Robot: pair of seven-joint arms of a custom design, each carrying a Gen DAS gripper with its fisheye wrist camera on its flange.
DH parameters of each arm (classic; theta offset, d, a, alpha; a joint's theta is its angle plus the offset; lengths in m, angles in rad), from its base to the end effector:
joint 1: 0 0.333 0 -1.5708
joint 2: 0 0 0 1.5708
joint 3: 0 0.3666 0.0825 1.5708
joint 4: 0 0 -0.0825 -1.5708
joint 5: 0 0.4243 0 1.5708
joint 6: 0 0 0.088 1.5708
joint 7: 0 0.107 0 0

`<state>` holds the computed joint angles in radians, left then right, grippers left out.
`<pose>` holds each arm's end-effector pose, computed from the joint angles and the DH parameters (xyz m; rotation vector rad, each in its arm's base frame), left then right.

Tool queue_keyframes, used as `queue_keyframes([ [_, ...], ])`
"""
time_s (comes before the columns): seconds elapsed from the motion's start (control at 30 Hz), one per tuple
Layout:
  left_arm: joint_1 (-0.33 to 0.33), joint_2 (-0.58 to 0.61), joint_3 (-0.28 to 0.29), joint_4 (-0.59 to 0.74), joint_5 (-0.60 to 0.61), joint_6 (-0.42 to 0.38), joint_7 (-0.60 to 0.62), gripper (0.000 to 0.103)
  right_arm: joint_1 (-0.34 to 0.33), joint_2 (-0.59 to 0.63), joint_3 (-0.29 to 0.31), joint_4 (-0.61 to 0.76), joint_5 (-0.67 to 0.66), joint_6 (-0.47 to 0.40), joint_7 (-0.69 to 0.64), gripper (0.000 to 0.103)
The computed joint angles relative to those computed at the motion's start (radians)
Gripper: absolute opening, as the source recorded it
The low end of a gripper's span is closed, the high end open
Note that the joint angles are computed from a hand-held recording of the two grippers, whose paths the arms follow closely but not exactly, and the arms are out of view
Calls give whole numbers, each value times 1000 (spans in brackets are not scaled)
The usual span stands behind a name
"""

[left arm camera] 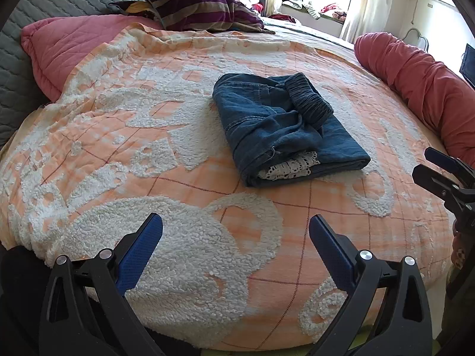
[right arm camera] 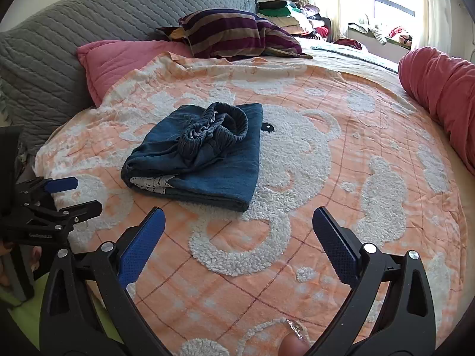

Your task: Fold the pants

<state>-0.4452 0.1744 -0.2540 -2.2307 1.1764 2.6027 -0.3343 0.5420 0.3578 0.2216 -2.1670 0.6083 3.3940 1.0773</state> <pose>0.4398 -0.3921 0.3287 -2.0439 1.6143 -0.6510 0.5125 0.3895 0.3358 -2.0542 1.1462 -0.4376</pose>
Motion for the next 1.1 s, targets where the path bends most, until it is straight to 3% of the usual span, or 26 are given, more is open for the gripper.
queue_keyframes([
  [1.1, -1, -7, -2, 2, 16, 6, 4, 98, 61, -12, -57, 2, 58, -8, -26, 94],
])
